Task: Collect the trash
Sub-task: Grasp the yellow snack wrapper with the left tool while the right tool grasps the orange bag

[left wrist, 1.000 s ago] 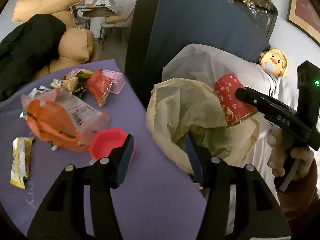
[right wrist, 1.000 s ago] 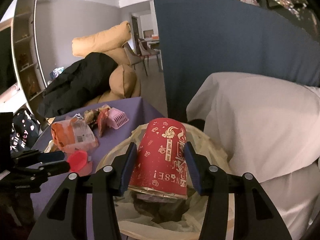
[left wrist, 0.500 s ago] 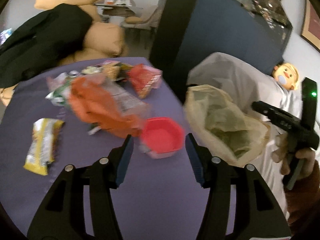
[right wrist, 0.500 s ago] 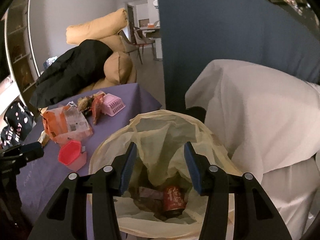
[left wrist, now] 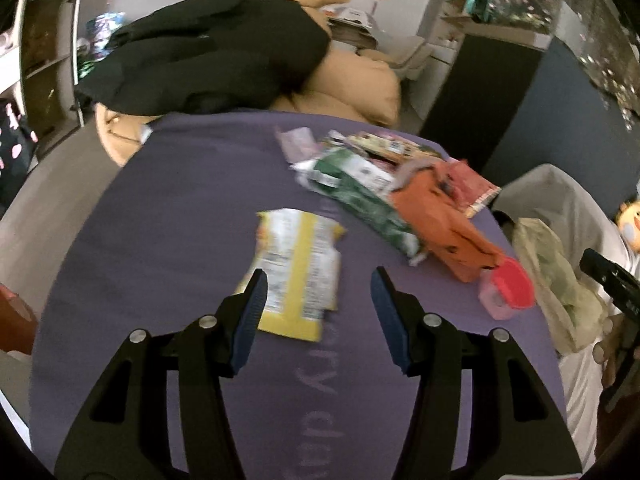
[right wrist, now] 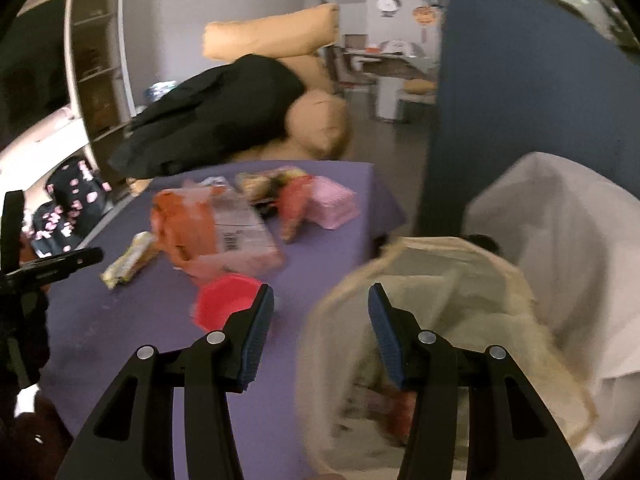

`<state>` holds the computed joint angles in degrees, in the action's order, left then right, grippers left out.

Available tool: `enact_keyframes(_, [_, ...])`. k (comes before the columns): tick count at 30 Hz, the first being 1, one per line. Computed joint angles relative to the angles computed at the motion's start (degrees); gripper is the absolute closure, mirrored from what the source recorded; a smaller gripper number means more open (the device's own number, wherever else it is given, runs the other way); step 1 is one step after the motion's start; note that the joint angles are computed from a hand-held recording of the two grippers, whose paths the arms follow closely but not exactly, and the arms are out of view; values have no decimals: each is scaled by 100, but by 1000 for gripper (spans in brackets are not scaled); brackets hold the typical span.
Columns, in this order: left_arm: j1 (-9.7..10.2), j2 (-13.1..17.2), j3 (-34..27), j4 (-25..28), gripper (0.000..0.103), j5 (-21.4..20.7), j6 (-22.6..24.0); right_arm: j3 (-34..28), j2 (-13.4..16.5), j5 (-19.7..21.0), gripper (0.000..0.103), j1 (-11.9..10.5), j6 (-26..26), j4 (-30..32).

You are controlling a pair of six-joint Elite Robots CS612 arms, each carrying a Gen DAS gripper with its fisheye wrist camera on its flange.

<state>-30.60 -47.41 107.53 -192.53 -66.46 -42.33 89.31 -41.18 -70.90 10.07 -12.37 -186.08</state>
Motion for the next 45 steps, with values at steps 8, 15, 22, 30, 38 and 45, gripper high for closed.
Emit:
enact_keyframes(8, [147, 35, 215, -357, 52, -163, -241, -459, 130, -58, 45, 411, -659, 1078])
enact_keyframes(15, [231, 98, 228, -493, 52, -388, -156, -1074, 388, -667, 45, 802, -916, 1649])
enact_keyframes(22, [296, 95, 323, -612, 51, -494, -219, -1806, 729, -721, 45, 1013, -1192, 2161])
enact_keyframes(30, [382, 151, 329, -757, 50, -816, -202, -2181, 868, -670, 85, 1013, -1093, 2632])
enact_keyframes(38, [446, 276, -47, -398, 50, -1041, -67, -1710, 480, -451, 94, 845, -701, 1847])
enact_keyframes(45, [419, 364, -390, 119, 50, -843, 142, -1526, 282, -354, 94, 738, -551, 1550])
